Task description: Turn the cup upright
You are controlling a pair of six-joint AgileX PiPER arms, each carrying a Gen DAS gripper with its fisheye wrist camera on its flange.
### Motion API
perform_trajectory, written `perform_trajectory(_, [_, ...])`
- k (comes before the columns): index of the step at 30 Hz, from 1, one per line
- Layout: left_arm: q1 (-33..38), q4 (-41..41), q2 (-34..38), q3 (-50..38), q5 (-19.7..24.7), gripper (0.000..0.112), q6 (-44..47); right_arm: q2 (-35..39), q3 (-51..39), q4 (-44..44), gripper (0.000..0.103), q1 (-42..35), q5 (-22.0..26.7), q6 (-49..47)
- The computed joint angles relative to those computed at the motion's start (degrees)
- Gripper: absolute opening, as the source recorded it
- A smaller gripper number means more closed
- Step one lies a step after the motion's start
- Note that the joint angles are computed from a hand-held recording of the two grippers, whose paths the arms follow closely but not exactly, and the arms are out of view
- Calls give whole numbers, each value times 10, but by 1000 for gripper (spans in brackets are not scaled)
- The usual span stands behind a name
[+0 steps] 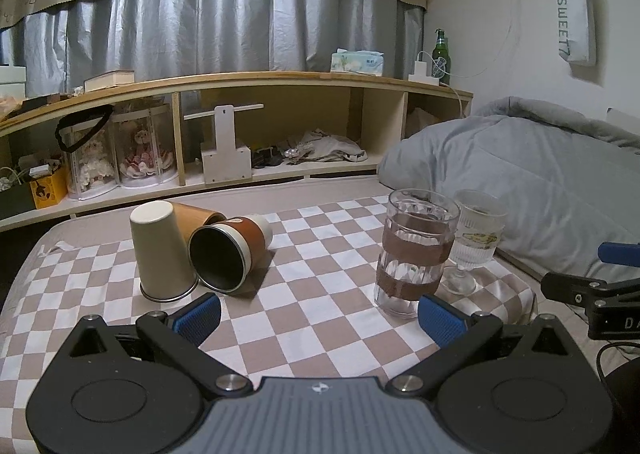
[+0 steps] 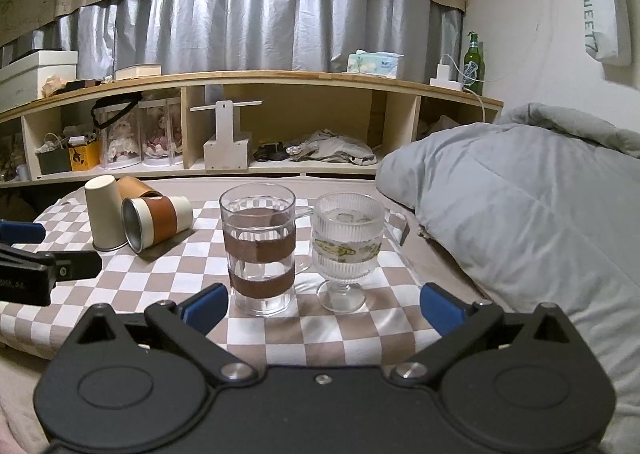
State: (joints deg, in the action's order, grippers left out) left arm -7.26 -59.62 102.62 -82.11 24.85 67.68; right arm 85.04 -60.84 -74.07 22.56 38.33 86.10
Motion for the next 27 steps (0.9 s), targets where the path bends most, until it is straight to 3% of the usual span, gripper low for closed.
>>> perform_trajectory(27, [1,-6,-5,5,-1,103,8,-2,2,7,103,2,8,-13])
